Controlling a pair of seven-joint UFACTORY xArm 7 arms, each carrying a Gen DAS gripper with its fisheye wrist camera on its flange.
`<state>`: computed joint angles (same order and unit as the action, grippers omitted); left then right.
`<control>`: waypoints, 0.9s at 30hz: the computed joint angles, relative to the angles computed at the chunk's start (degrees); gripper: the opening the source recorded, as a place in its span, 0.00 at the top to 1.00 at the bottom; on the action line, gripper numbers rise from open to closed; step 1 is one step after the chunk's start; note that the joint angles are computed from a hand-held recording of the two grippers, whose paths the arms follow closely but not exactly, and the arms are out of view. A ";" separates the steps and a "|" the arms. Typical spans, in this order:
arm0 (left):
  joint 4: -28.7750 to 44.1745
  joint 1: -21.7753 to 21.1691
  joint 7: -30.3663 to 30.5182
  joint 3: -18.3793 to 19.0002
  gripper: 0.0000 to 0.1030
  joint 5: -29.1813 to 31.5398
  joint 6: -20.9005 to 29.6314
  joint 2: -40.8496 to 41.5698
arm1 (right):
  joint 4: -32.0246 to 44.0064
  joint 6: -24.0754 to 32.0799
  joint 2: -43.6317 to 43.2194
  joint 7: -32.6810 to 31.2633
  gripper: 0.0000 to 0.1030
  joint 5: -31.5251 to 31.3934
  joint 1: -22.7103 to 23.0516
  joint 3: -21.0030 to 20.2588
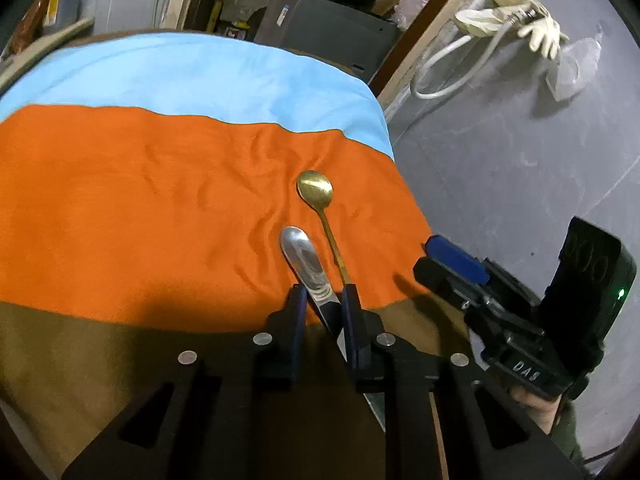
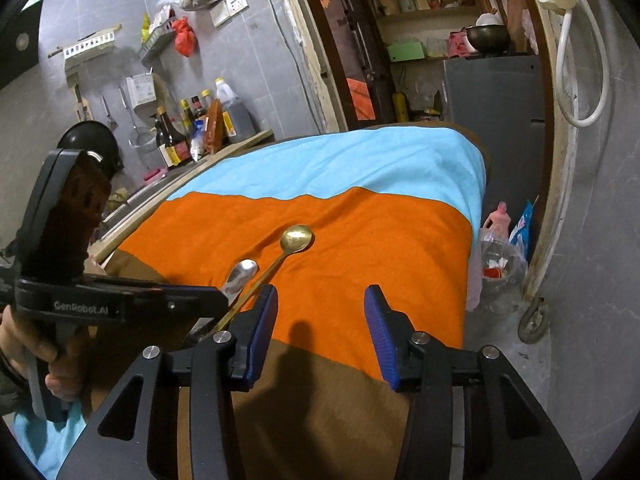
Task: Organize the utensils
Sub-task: 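Move both open tools down toward the gold and silver spoons on the cloth, then grasp the silver spoon with the left tool while the right tool grasps the gold spoon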
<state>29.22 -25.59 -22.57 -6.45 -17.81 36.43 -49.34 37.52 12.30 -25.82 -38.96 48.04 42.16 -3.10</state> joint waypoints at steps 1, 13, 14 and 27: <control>-0.09 -0.24 0.23 0.67 0.90 -0.48 -0.28 0.15 | 0.59 0.63 0.62 0.13 0.59 -0.18 -0.05 -0.18; -0.40 2.15 0.18 0.06 0.93 1.11 2.60 -3.15 | 12.36 11.70 10.81 4.47 0.60 -4.19 -9.59 6.15; -0.55 2.36 -0.08 -0.09 0.93 1.42 3.24 -3.85 | 13.28 12.32 11.54 5.64 0.60 -5.59 -10.58 7.13; -3.04 2.31 -1.34 0.92 0.95 0.53 3.80 -8.11 | 21.55 15.92 18.61 26.26 0.60 -35.41 -16.46 16.32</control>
<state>26.18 -23.28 -23.92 -5.53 -17.28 40.22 -57.45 59.07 28.22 -7.22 -12.70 12.63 25.70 13.21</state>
